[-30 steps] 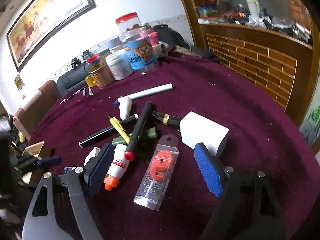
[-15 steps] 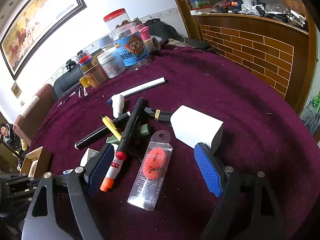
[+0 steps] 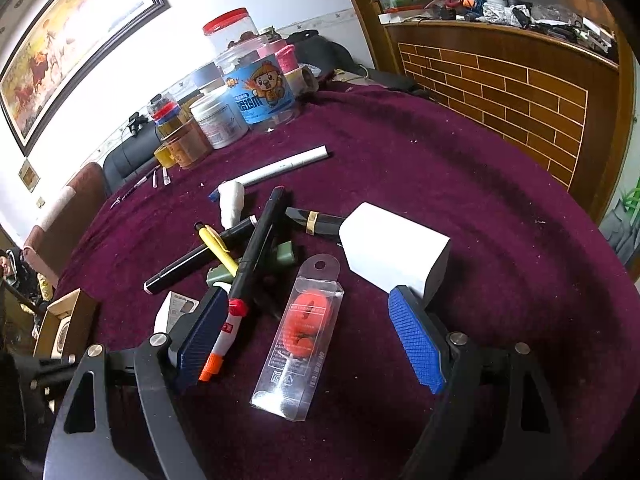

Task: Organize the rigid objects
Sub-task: 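Lift the pen with the left gripper while the right gripper grasps the white charger plug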

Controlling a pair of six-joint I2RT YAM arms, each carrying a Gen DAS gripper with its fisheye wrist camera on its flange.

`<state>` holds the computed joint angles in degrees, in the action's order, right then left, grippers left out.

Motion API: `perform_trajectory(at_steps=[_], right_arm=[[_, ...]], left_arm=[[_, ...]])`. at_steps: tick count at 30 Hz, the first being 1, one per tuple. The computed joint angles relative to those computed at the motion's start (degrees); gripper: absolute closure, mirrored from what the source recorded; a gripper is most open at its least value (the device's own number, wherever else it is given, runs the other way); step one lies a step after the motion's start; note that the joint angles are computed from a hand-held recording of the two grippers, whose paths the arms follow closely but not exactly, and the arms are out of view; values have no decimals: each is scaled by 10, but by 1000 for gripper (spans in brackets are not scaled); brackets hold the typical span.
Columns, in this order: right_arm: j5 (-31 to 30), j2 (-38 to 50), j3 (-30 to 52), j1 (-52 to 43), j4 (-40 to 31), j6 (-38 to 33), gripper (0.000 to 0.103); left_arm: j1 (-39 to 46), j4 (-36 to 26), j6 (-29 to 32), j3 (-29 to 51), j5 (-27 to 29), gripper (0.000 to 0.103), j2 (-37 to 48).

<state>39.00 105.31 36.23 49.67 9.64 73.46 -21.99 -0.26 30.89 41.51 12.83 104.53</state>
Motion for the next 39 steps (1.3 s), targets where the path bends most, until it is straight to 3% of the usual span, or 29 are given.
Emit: perform_trajectory(at_steps=[3,5,6,7,8,11,17,20,22,24,26,28,35,38,39], right_arm=[[-5,-1,-5,-2,11,-2,20],[-11,-1,-9,-5,19,-2,20],[-11,-1,-11,-6,22,-1,20],[-11,-2,-13,-6,23,1,20],[-12,-2,-15,-7,26,4,20],[-18,-1,-15,-11,28,3,20],[-19,4,-3,-11,10,-1,20],[0,4,8,-2,-16,9,20],[66,0,33,32,-81,34,20],[83,-4,56,47,-122,25,20],[48,-22,56,46,-85,-33,20],[-41,-27,60,19,-27,-108,20],[-222,72,176,-55,-38,-166,18],[-241,90,220,-42,-48,-190,17],[-265,80,213,-37,-16,-213,17]], left_arm=[[-10,10,-31,5,-18,83,14],[-22,61,-52,-11,-33,72,21],[-22,68,-62,-9,-28,72,26],[-20,60,-71,-3,-23,74,29],[-15,45,-82,6,-11,89,32],[3,42,-99,-10,17,92,11],[108,23,-98,-104,152,91,-135],[197,-29,-78,-140,249,91,-227],[260,-78,-46,-143,303,91,-260],[320,-127,2,-136,340,91,-273],[367,-164,47,-126,360,91,-268],[413,-204,89,-105,385,91,-244],[515,-257,174,-72,425,91,-179],[540,-268,186,-48,435,91,-142],[546,-268,187,-42,437,91,-131]])
